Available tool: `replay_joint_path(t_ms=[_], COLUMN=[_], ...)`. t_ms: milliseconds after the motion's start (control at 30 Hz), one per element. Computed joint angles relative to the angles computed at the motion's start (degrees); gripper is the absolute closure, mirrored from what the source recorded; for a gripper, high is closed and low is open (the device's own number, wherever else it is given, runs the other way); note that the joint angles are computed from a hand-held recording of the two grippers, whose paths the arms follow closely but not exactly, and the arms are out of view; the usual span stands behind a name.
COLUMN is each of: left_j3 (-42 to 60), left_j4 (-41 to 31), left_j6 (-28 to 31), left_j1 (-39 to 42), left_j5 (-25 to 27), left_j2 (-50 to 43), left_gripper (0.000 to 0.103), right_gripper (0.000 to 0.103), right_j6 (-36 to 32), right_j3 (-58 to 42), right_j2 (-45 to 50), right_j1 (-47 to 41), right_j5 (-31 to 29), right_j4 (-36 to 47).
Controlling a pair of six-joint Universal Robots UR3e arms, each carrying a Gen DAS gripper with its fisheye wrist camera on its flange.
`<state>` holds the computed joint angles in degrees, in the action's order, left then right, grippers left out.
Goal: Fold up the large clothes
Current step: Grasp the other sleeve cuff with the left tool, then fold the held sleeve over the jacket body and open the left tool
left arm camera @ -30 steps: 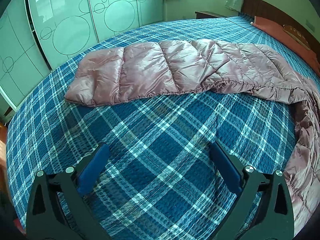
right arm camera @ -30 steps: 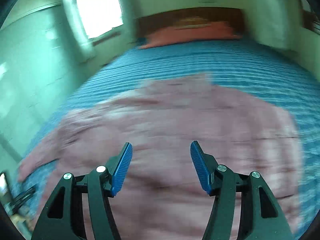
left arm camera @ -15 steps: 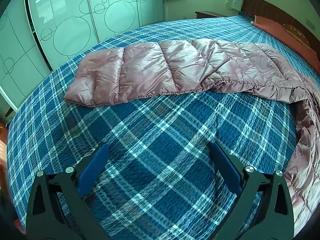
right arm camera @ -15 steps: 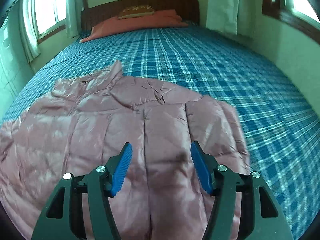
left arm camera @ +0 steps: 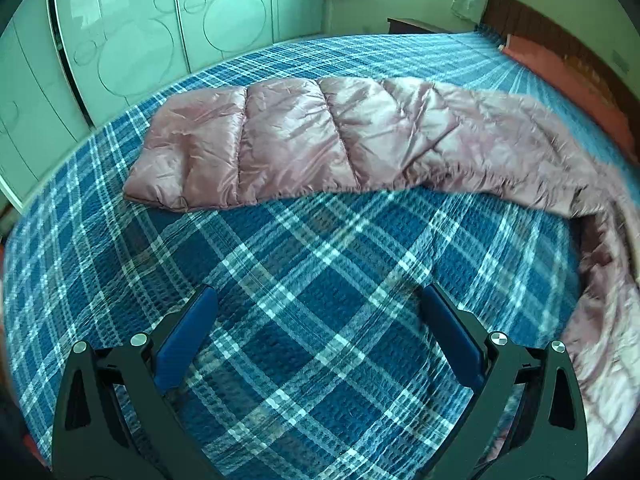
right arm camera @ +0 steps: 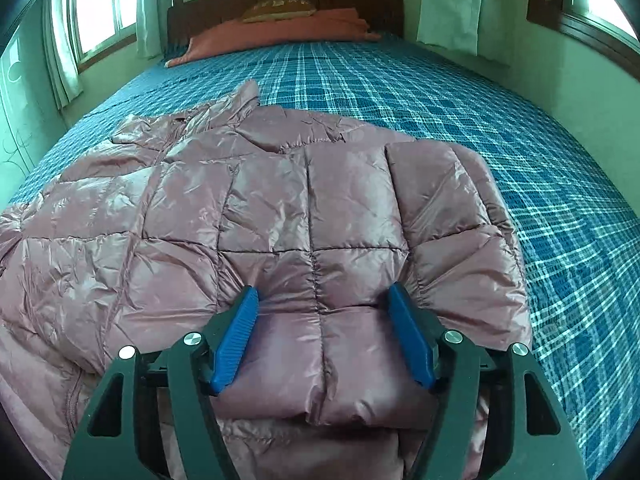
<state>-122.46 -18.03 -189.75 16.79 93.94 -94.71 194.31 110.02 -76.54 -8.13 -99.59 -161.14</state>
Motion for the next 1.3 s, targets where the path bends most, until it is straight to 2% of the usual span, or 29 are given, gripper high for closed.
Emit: replay_joint_path(t_ms=[167, 267, 367, 467, 533, 600, 733, 900, 1100, 1167, 1300], left_j3=[-2.9, -1.4, -0.2, 1.0, 1.7, 1.0, 5.5, 10.5, 26.1, 34.4, 47.9], left_j4=[5.3, 8.1, 10.2, 12.3, 13.0, 14.4, 12.9, 13.7, 8.4, 5.6, -0.6], left_j6=[-2.3, -3.2, -6.7, -9.9, -10.8, -9.4, -9.3, -8.7, -4.7, -2.6, -1.5], left_j1=[8.4, 13.2, 17.8, 20.4, 20.4, 22.2, 19.4, 10.7, -8.1, -16.1, -26.8], left_j5=[-9.0, -12.1, -17.2, -19.9, -19.6, -23.9, -19.9, -14.9, -8.4, -4.4, -1.3], left_j2=[1.1, -1.7, -3.5, -5.3, -6.1, -6.5, -8.5, -6.4, -11.5, -17.1, -26.6], left_gripper=[0.003, 0.012, 0.018, 0.028, 0.051, 0.076, 0.090, 0.092, 0.092, 0.092, 0.092], right_gripper=[0.032, 0.031, 0.031, 0.030, 0.030, 0.030, 0.030, 0.030, 0.030, 0.030, 0.030], right_j6=[0.6, 0.8, 0.8, 0.8, 1.0, 1.3, 1.7, 1.7, 1.7, 1.8, 1.9], right_j3=[0.8, 2.5, 2.6, 2.6, 2.8, 2.9, 3.1, 3.1, 3.2, 3.3, 3.5], right_j2=[0.0, -0.7, -0.6, -0.6, -0.7, -0.6, -0.7, -0.6, -0.7, -0.8, -0.8], right_j1=[1.1, 1.4, 1.5, 1.6, 1.9, 2.2, 2.6, 2.7, 2.6, 2.6, 2.6], right_j5=[-1.0, -1.3, -1.5, -2.0, -2.4, -2.7, -3.2, -3.3, -3.1, -3.2, -3.1], right_j4=[-1.6, -3.0, -3.3, -3.3, -3.5, -3.8, -3.9, -4.0, -4.2, -4.3, -4.5])
